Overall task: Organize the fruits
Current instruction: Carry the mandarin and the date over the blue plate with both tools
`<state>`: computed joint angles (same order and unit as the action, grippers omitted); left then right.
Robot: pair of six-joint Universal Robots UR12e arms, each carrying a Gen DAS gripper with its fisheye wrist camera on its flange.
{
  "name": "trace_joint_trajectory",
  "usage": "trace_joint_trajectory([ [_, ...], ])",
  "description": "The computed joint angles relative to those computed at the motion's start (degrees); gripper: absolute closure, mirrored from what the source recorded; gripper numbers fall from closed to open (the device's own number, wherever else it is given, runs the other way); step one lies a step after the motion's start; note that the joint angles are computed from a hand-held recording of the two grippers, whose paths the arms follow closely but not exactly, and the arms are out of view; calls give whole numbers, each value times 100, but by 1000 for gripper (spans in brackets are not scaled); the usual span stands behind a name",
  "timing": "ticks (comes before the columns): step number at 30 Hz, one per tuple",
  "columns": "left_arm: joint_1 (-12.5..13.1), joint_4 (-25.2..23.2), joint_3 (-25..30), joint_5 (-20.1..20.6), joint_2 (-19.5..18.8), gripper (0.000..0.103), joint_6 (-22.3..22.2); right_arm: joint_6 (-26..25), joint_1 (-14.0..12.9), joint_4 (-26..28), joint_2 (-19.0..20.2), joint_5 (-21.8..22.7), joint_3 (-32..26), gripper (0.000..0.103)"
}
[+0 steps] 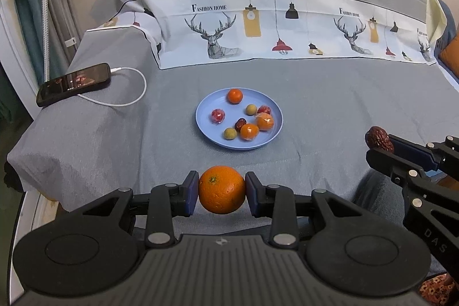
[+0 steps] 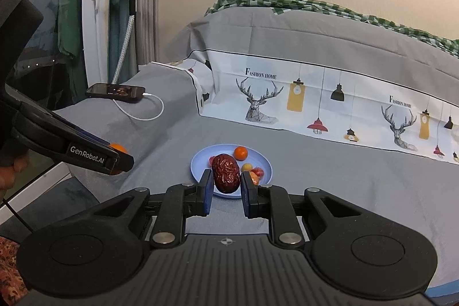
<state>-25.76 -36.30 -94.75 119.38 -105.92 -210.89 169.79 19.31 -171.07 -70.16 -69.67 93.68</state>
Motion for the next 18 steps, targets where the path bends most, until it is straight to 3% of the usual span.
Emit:
trace_joint_trajectory([
  [18,152,-340,122,-367,-105,65,-47,-52,36,440,144,-36,-221,82],
])
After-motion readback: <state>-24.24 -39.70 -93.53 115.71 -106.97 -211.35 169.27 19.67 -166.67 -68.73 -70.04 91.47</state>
